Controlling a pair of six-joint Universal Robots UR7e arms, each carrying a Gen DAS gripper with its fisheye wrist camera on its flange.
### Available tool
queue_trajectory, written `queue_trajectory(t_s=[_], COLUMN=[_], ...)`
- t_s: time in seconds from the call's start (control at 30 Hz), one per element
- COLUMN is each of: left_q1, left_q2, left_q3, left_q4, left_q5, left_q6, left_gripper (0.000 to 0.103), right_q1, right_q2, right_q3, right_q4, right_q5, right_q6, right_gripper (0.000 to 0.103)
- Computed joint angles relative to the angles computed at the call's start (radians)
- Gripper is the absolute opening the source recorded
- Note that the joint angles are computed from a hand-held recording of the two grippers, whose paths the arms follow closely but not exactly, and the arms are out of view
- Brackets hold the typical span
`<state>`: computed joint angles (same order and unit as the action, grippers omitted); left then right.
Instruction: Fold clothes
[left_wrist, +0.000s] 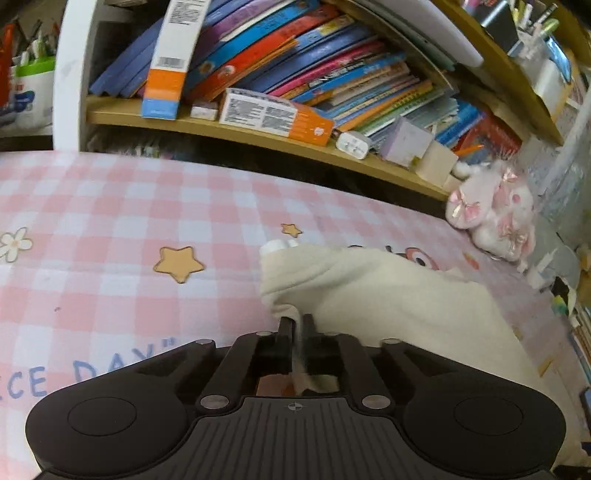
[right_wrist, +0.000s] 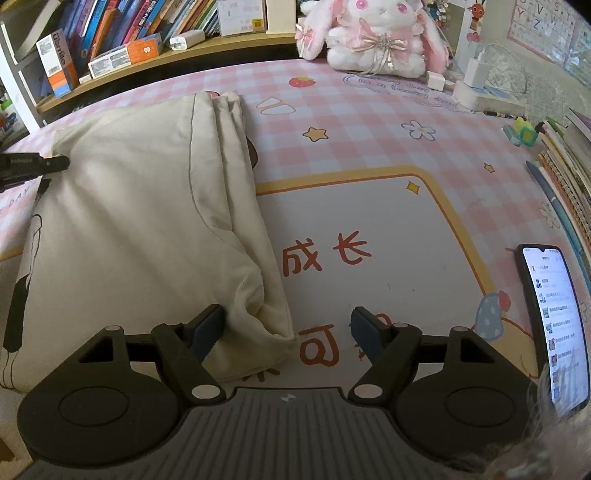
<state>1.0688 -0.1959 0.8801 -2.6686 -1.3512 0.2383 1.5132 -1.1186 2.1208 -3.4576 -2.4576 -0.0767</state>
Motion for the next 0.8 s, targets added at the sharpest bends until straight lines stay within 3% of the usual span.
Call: queue_trajectory(t_s=[0.1,0.17,0.23,0.3,0.5,0.8], left_q1=[-0.005,-0.012,-0.021,-0.032,-0.088,-0.186], left_q2=[-0.027,-0.064,-0.102,-0.142,-0.263,-0.355], left_q3=[0.042,0.114,0.19,0.271,0.523,0.774], left_q4=[-0.044,-0.126,-0.207,-0.286,-0.457,-0.5], left_q5=[0.046,0.064,0.08,0.096,0.203,0.383], left_q6=[-0.026,-0.036,-0.041,-0.04,-0.087,-0.215], left_gripper=[0.028,0.036,0.054,0.062,0.075,0.077], right_q1=[-0.001,-0.004,-0.01,-0.019,-0.053,-0.106], right_q2=[0.001,-0.001,-0.008,-0.021,-0.064,-0.128], right_q3=[0.001,0.004,0.007,0.013,0.038,0.099], right_q4=[-0.009,-0.016,-0.013,-0.003,0.01,-0.012], right_q5=[0.004,0.013,0.028,0.051,0.15,0.302], right_q6=[-0.004,-0.019,-0.029,-0.04,-0.115,-0.238], right_gripper=[0.073,0.073,0.074,0.074,0.076,0.079])
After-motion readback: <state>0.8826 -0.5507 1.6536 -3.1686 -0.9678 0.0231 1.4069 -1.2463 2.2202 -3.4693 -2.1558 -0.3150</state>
